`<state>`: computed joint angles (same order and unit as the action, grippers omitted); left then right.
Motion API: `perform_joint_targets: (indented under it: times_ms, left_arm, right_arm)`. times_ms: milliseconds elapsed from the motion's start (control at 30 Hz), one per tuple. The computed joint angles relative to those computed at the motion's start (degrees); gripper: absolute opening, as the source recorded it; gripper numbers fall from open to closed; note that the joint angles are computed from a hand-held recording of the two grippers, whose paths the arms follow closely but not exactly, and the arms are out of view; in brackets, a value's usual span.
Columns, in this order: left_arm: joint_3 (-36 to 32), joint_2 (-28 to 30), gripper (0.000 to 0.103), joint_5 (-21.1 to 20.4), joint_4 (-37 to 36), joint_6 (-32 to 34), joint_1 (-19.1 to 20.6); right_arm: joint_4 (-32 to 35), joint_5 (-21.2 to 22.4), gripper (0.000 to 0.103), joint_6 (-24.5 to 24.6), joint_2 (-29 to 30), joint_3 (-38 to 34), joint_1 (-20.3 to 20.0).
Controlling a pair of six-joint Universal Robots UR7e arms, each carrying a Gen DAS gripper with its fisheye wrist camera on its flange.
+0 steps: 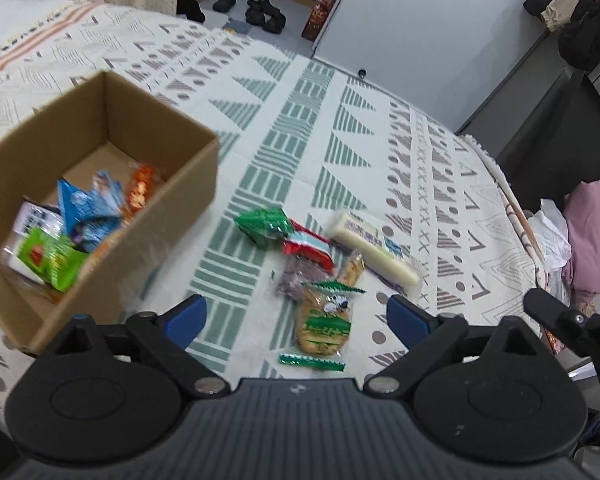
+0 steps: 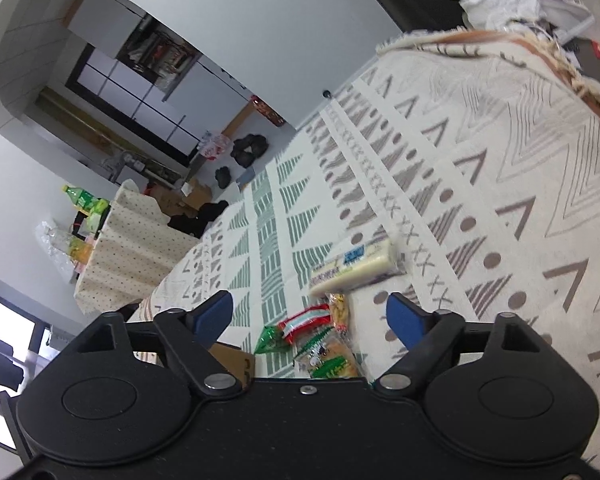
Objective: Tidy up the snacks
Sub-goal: 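Move both open tools back toward the remaining snacks, then grasp the green bread packet with the left tool while the right tool grasps the peanut stick packet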
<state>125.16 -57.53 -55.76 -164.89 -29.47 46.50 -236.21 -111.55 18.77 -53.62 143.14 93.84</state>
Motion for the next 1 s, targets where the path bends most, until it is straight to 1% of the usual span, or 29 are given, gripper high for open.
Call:
perform_joint_targets:
  times_ms: [100, 133, 367, 667, 733, 800, 833, 900, 1000]
  left_arm:
    - [-0.7, 2.0, 0.09, -0.9, -0.3, -0.3, 0.7]
    - [-0.9, 2.7, 0.09, -1.2, -0.3, -0.4, 0.9]
    - [-2.9, 7.3, 0.086, -2.5, 0.1, -0.1, 1.9]
    - [-5.7, 12.3, 0.085, -2.0, 0.3, 0.0, 2.9]
    - [-6.5, 13.2, 0.08, -2.4, 0.7, -0.2, 3.2]
    - [-7.1, 13.8, 0.066, -2.0, 1.8, -1.0, 3.5]
    - [-7.1, 13.9, 0.063, -1.2, 1.8, -1.2, 3.3]
    - [-7.2, 14.0, 0.046, -1.5, 1.3, -0.6, 3.5]
    - [-7.4, 13.4, 0.046, -2.7, 1.5, -0.7, 4.2]
  right_arm:
    - [0.9, 1.5, 0.071, 1.4, 0.3, 0.1, -1.2]
    - [1.3, 1.8, 0.07, 1.7, 0.4, 0.0, -1.5]
    - [3.6, 3.6, 0.067, 2.6, 0.9, -0.7, -3.7]
    - [6.6, 5.2, 0.066, 2.2, 1.3, -2.0, -5.8]
    - [7.0, 5.6, 0.066, 2.1, 1.3, -2.3, -6.1]
    - [7.6, 5.6, 0.066, 1.8, 1.4, -2.8, -6.5]
    - [7.9, 5.8, 0.066, 1.9, 1.5, -3.0, -6.7]
    - [7.8, 6.4, 0.066, 2.2, 2.1, -3.4, -7.3]
    - [7.9, 6.5, 0.066, 2.4, 2.9, -4.3, -7.5]
